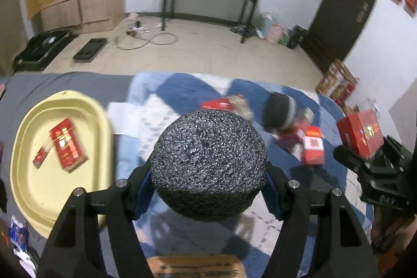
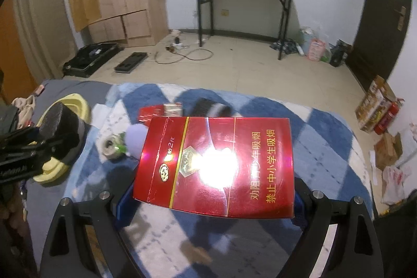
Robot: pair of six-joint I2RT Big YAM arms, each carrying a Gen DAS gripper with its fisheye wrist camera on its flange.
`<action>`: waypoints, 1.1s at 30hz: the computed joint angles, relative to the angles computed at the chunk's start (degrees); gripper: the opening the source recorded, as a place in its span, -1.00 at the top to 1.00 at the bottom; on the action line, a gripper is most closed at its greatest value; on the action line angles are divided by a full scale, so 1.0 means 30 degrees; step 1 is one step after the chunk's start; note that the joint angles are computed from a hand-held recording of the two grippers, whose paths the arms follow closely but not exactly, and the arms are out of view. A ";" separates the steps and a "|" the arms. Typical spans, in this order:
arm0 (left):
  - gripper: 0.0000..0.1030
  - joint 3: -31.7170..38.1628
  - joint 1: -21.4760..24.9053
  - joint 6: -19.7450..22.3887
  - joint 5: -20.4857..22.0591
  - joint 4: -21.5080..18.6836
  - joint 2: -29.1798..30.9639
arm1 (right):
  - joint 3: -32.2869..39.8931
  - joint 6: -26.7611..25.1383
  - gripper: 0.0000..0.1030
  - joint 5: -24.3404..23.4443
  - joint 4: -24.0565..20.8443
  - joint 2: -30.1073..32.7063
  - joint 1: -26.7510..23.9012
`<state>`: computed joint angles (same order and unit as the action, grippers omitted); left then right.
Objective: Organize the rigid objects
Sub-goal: 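Lift both held items, carry them into the yellow tray and release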
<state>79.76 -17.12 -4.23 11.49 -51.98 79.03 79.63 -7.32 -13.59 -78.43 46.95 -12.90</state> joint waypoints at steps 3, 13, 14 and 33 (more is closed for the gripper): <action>-0.37 0.0102 0.1323 -0.0281 0.0245 -0.0204 0.0213 | 0.0269 0.0476 -0.78 0.0161 0.0357 0.0279 0.2109; -0.37 0.0384 0.6109 -0.0429 -0.0356 0.0558 0.1562 | 0.1251 0.3111 -0.78 0.2975 0.2773 0.2760 1.0744; -0.37 0.0465 0.6349 -0.0370 -0.0418 0.0607 0.1741 | 0.1364 0.3162 -0.78 0.3009 0.2960 0.3181 1.1213; -0.37 0.4572 0.8586 -0.0474 0.0605 -0.0416 0.7422 | 0.5114 0.2301 -0.78 0.3132 0.4756 1.1497 1.5073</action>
<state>93.48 8.63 -5.65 13.31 -53.23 101.30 94.98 -0.41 -4.20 -64.17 81.44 32.31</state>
